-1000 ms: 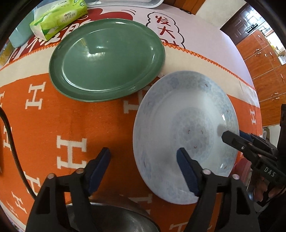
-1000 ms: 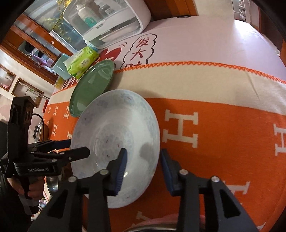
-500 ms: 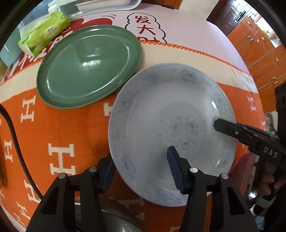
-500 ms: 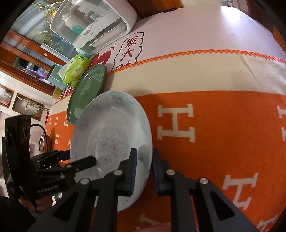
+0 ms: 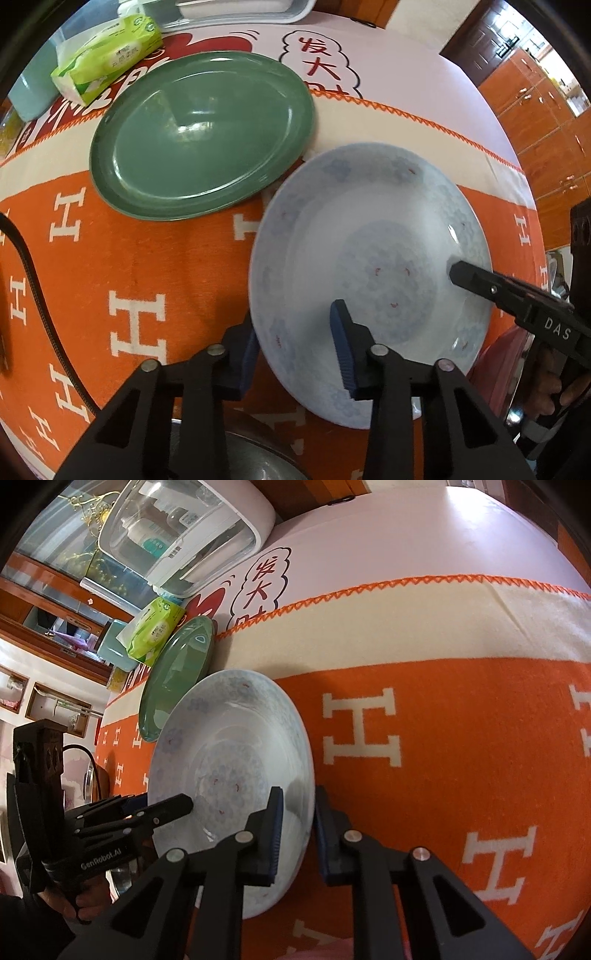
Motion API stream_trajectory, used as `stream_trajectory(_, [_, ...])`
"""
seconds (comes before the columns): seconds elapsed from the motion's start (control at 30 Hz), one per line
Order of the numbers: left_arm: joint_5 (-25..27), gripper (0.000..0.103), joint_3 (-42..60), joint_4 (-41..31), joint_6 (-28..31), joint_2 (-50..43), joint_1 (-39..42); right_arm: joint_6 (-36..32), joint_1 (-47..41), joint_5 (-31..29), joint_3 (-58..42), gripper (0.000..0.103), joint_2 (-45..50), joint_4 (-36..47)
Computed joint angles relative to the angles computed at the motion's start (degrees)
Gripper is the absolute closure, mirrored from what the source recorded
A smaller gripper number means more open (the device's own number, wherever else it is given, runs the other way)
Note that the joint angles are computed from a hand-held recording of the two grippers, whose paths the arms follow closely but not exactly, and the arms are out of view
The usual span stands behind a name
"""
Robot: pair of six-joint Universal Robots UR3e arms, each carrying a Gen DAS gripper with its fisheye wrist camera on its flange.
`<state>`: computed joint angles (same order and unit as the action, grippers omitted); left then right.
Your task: Organize plates and bowls
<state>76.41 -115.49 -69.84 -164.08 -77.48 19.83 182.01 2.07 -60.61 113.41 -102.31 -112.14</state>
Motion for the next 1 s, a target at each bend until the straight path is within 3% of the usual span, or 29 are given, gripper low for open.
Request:
stream_trajectory(0.3, [0.48, 0.077, -0.17, -4.48, 3.51, 5.54, 4.66, 1.38, -0.30, 1.09, 1.08, 0.087, -4.18, 4.43])
stream_trajectory(0.97, [-14.39, 0.077, 5.87, -24.67, 15.46, 22.19, 18.67, 0.20, -4.96, 4.77, 0.70, 0.087, -20.78, 13.52])
stream_trajectory(1.0, [-15.37, 0.078, 6.77, -28.08, 17.91, 23.85, 20.78, -0.03, -5.39, 5.11, 0.64, 0.087, -21.86, 14.35])
